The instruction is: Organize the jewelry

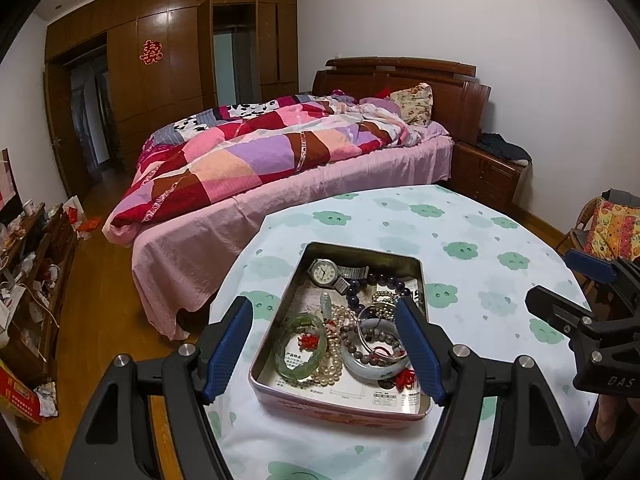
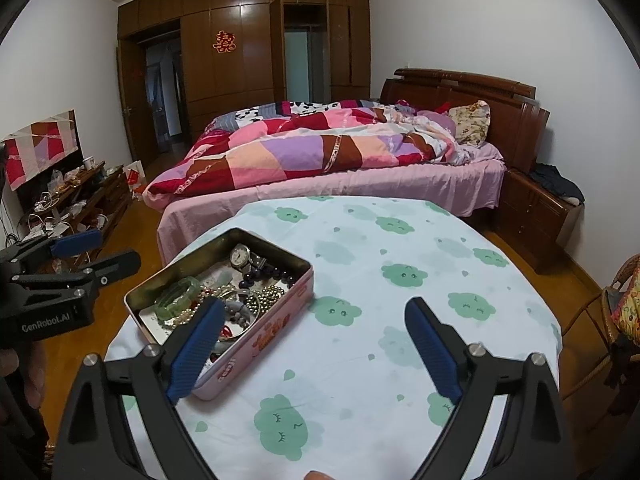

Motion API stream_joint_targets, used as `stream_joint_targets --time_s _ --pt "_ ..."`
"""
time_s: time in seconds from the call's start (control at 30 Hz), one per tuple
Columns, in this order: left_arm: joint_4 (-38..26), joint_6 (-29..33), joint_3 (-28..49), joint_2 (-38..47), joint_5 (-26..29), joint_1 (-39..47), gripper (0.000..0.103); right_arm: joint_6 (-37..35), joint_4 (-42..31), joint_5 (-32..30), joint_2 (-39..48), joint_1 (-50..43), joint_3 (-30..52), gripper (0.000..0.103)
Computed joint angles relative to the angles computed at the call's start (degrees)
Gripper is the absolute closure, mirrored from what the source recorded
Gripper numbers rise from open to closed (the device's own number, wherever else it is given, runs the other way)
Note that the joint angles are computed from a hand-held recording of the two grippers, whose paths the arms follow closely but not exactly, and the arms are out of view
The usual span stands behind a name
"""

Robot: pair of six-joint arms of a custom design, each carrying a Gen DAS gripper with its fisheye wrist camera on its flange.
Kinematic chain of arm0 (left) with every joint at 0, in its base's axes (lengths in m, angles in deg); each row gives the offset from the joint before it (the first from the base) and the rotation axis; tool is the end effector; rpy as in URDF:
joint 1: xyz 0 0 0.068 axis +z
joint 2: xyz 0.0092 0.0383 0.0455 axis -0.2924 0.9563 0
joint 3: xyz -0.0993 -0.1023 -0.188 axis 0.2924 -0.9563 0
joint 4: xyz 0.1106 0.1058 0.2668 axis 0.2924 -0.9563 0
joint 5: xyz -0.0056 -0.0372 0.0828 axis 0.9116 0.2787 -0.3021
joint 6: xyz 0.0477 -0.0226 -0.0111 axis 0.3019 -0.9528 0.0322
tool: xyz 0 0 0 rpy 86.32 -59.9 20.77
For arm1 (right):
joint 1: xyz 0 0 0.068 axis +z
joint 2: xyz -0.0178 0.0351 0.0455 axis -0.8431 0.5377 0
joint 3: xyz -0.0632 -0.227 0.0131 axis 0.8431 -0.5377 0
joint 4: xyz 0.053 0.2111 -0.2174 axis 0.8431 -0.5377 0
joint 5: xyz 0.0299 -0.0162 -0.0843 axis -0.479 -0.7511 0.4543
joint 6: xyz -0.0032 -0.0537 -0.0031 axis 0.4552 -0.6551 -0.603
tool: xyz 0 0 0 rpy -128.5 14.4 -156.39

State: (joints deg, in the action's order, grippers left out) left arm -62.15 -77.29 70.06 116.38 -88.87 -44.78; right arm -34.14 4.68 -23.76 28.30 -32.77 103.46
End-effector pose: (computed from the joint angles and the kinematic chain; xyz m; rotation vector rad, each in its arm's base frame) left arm 0.2506 -0.1314 0.3298 0.5280 2.1475 -0.2528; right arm 0.1656 0.0605 0.3114 0.1111 2.1547 -0.0228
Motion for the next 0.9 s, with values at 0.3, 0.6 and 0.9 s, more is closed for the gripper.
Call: stream_joint_targets --time_s 0.3,0.6,0.9 --pt "-0.22 0.3 -0.15 -0.29 1.73 0.04 0.029 -0.23 0.14 -0.3 -0.42 -0.47 -0.25 0.01" --pt "-0.56 0.0 0.06 -0.07 3.01 0.48 0.029 -1.55 -0.06 -1.37 -1.13 -1.64 -0.68 0.009" --pt "0.03 0.33 -0.1 0.75 -0.79 -0.55 0.02 -1.46 -0.29 -0.89 -1.0 -1.14 -0.67 0.009"
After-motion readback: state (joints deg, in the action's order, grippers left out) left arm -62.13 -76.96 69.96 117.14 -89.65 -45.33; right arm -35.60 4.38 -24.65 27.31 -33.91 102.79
